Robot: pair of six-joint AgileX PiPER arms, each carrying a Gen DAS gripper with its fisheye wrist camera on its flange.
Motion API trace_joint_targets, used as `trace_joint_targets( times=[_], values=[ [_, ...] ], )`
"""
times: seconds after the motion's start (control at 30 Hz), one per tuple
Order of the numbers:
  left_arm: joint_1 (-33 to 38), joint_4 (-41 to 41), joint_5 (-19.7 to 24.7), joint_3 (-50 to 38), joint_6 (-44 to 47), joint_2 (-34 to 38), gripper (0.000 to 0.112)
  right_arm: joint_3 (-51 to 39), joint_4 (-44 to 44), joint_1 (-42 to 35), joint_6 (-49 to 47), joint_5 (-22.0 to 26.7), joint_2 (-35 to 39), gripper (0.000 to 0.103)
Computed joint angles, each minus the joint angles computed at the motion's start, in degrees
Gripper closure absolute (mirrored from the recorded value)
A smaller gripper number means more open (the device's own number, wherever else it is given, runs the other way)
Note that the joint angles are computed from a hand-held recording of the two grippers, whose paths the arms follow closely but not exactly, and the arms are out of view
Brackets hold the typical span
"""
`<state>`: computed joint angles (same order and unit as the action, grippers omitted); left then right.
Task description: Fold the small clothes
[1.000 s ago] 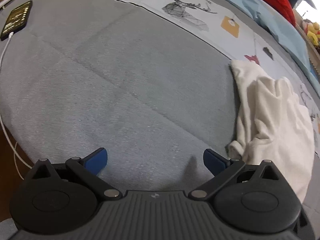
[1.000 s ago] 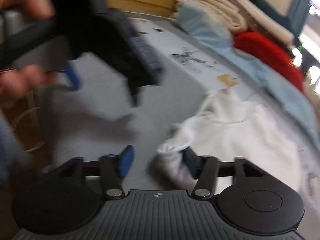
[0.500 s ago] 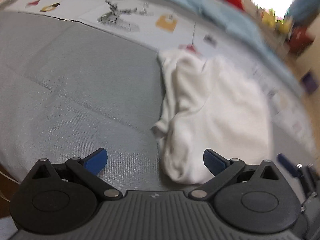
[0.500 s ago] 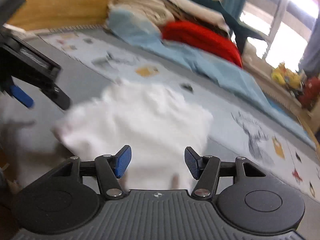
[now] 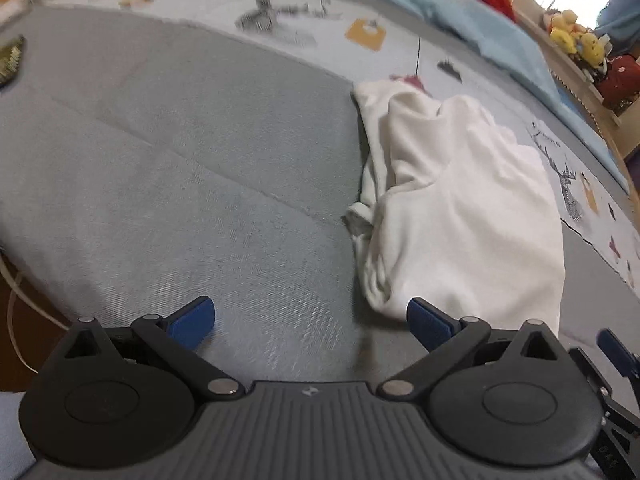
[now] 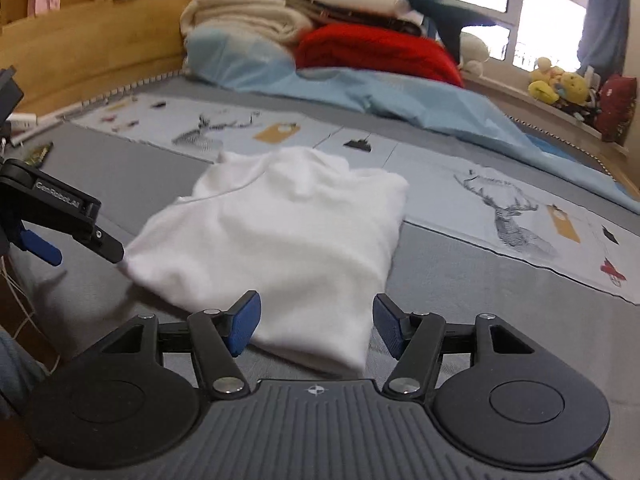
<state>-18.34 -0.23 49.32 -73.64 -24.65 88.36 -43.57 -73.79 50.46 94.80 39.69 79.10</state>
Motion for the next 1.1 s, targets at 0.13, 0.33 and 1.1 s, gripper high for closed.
trace_joint_targets(
  times=[0.13, 0.33, 1.1],
  values=[
    [-3.7, 8.3, -3.9, 9.1, -10.1, -8.9, 0.01, 5.8, -1.9, 8.4, 9.6, 6.9, -4.1, 0.036],
    [-10.9, 21.3, -4.5, 16.4, -22.7, -17.4, 0.01, 8.1, -0.5, 18.2, 15.7, 15.0, -4.7, 0.036],
    [-12.9, 24.6, -4.7, 16.4, -25.4, -11.3, 0.01, 6.8, -5.8, 13.4, 19.3, 9.7, -3.7, 0.035]
  ],
)
